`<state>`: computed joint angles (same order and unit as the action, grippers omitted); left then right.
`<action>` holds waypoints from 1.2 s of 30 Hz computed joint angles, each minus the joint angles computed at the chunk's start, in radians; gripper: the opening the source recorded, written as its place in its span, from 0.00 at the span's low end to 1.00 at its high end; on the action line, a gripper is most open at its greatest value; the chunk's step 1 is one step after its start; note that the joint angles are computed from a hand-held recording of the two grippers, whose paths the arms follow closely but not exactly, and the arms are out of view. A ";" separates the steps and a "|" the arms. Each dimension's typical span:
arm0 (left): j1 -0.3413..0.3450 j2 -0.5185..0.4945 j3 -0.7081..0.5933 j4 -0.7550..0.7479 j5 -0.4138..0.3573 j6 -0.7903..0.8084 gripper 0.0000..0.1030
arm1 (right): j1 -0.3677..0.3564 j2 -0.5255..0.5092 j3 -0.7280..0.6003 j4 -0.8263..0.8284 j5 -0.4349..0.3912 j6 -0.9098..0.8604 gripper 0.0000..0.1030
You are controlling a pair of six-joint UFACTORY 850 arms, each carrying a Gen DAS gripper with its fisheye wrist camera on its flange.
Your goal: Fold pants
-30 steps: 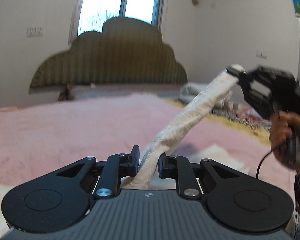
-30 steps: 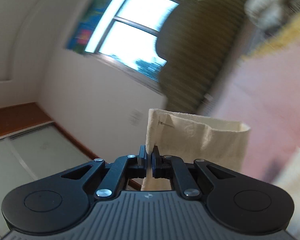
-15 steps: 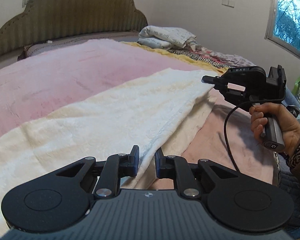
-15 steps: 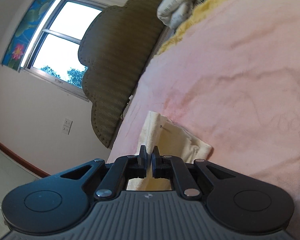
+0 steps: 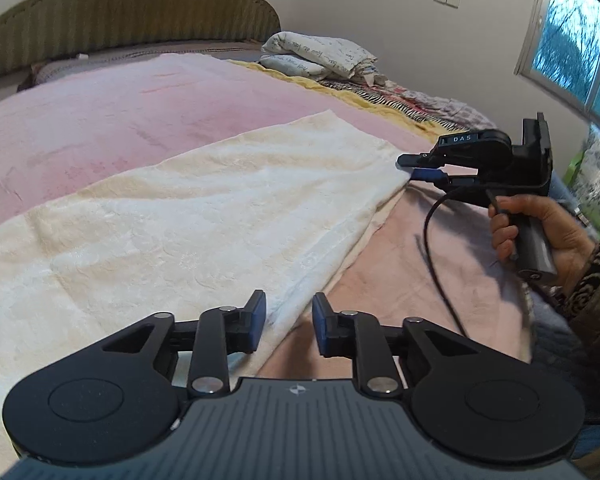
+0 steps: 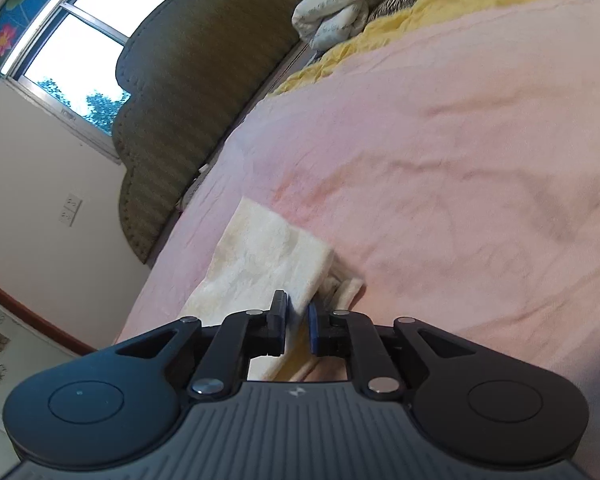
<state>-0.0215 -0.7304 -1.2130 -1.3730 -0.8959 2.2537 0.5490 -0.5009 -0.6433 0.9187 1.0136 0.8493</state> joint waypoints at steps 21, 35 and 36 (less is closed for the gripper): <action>0.017 -0.035 -0.096 -0.193 0.275 -0.038 0.66 | 0.001 -0.127 -0.451 0.254 -0.465 -1.469 0.62; -0.051 -0.081 -0.185 -0.480 0.428 0.078 0.78 | -0.147 -0.185 -0.591 0.496 -0.481 -1.734 0.62; -0.045 -0.063 -0.155 -0.537 0.397 0.148 0.79 | -0.151 -0.178 -0.582 0.496 -0.458 -1.701 0.62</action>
